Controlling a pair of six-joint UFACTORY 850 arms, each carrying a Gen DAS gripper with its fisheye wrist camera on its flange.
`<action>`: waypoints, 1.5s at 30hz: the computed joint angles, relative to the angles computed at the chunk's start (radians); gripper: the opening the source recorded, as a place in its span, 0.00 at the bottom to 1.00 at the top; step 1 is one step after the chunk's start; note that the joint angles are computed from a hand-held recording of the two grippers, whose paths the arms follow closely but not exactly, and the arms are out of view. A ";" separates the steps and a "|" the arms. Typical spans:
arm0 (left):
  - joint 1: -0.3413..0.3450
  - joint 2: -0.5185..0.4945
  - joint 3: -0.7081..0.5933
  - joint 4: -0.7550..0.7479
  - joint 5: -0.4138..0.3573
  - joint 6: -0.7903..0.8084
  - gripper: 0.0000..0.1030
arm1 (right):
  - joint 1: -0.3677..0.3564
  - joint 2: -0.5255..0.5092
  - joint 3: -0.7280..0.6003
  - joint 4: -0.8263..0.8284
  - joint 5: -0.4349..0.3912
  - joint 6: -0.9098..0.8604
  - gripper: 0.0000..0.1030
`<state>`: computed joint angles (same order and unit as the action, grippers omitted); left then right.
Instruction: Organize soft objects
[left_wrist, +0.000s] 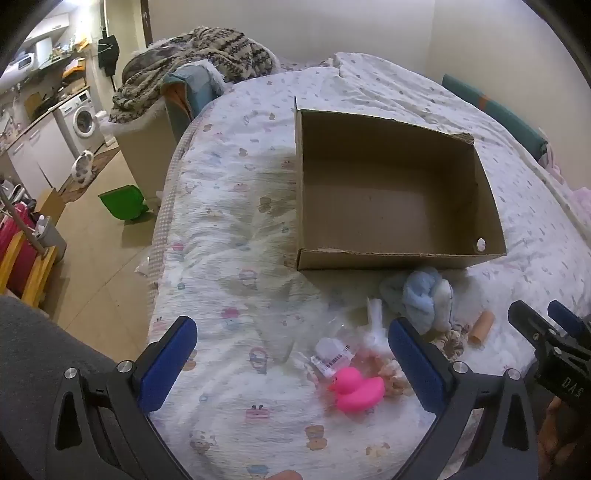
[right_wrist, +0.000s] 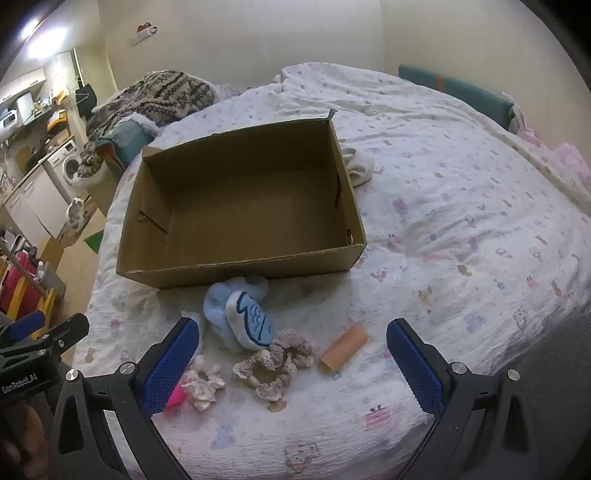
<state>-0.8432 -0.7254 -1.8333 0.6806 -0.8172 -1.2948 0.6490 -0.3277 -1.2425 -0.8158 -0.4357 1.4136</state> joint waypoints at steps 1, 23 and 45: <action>0.000 0.000 0.000 -0.001 0.000 0.002 1.00 | -0.001 0.001 0.002 -0.005 0.004 0.008 1.00; 0.002 0.006 0.012 -0.005 0.009 0.001 1.00 | -0.003 -0.005 -0.008 0.014 0.001 -0.002 1.00; -0.001 -0.006 -0.002 -0.018 0.012 0.021 1.00 | -0.004 -0.003 -0.002 0.015 0.005 -0.001 1.00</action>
